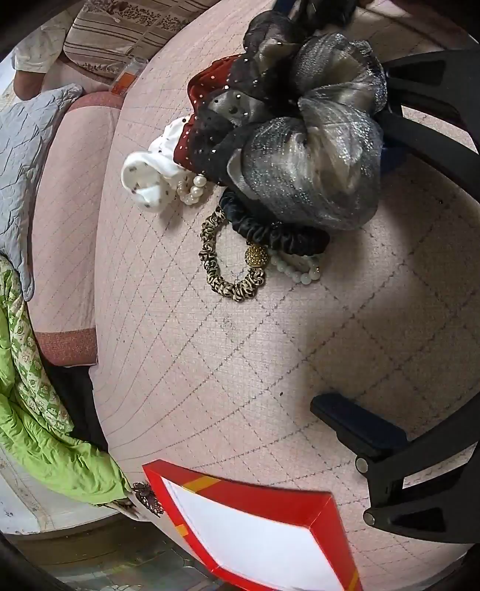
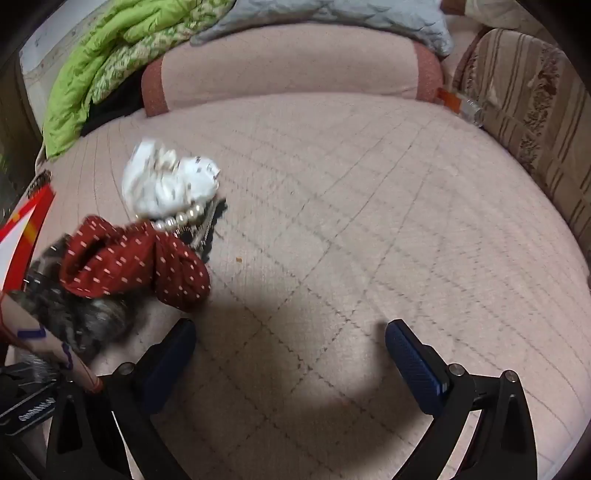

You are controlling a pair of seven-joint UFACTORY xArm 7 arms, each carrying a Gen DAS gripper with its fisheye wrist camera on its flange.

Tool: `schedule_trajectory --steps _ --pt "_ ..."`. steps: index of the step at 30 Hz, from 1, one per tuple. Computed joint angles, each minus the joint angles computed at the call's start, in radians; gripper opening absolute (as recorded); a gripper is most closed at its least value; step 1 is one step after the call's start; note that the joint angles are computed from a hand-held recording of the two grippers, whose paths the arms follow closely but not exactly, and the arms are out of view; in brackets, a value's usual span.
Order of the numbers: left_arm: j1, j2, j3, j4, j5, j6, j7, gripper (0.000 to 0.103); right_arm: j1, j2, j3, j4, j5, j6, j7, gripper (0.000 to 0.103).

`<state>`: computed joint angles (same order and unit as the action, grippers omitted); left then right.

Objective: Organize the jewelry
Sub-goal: 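Move the left tool toward the jewelry pile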

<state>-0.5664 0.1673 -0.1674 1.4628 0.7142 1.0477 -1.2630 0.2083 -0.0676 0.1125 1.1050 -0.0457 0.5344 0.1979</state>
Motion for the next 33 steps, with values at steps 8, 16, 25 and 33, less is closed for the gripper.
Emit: schedule_trajectory --steps 8,16,25,33 --pt "-0.004 0.003 0.004 0.000 0.001 -0.005 -0.004 0.103 -0.033 -0.240 -0.016 -0.157 -0.007 -0.104 0.119 0.103" --pt "-0.002 0.005 0.003 0.000 0.003 0.001 0.003 0.103 0.053 -0.474 -0.077 -0.318 0.136 -0.178 -0.015 0.103" --pt "0.016 -0.100 -0.020 -0.102 0.010 -0.065 0.018 0.103 0.103 -0.503 -0.072 -0.351 0.241 -0.241 -0.047 0.103" --pt "0.044 -0.334 -0.149 -0.279 0.249 -0.007 -0.198 0.103 0.098 -0.532 -0.038 -0.367 0.216 -0.263 -0.035 0.103"
